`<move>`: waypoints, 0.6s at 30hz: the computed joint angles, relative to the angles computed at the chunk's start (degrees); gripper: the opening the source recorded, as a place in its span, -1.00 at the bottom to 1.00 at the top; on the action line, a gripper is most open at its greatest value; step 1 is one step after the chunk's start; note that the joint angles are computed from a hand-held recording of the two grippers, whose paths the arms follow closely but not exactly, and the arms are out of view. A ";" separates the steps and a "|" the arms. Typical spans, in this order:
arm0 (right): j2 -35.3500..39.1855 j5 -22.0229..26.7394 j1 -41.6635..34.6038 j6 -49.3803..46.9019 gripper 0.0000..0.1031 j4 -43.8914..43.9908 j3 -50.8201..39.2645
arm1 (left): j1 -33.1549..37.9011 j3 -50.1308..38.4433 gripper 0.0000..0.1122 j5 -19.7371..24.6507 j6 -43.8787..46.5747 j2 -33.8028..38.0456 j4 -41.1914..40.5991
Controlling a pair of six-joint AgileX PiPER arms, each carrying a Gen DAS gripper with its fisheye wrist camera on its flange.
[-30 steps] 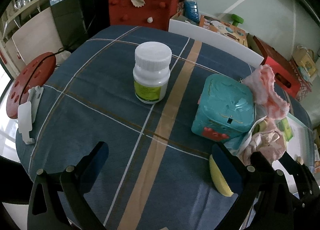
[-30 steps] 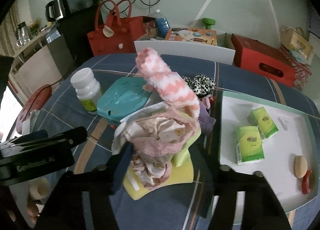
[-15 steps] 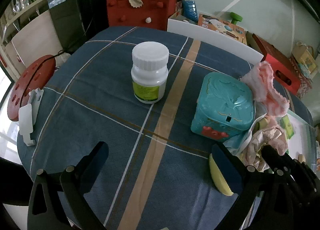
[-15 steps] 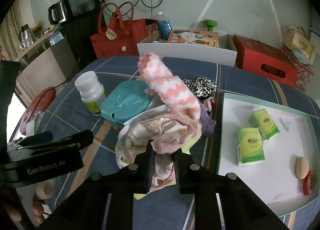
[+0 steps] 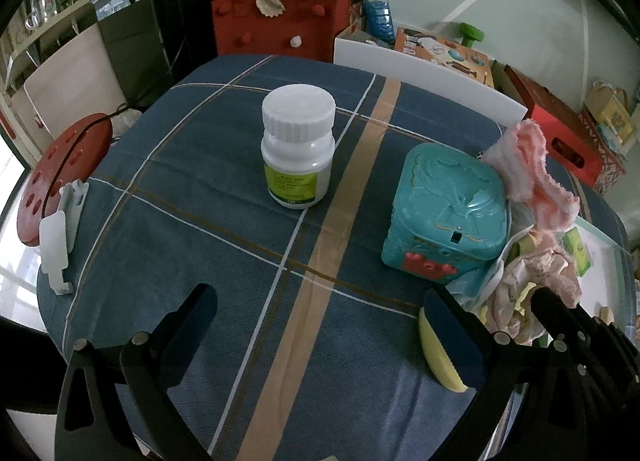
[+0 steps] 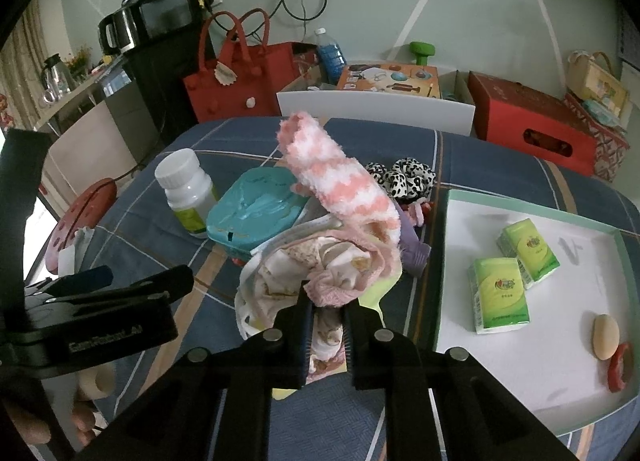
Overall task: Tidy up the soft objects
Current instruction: 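Close the right tool on the beige-pink cloth bundle atop the pile, then lift the cloth bundle with the right tool and carry it over the white tray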
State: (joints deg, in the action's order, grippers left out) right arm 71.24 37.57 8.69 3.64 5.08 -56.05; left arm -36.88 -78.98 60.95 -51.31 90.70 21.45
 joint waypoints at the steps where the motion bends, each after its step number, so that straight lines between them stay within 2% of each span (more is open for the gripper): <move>1: 0.00 0.06 0.09 0.09 -0.72 -0.06 -0.07 | -0.06 -0.01 0.83 0.08 0.09 0.03 0.12; 8: 0.13 0.37 0.00 0.09 -0.73 0.19 -0.21 | -0.26 -0.20 0.83 0.20 0.09 0.11 0.24; 18: -1.49 0.26 -2.45 -3.93 -0.75 4.98 0.26 | 0.57 0.56 0.83 -0.83 0.86 -0.78 -0.94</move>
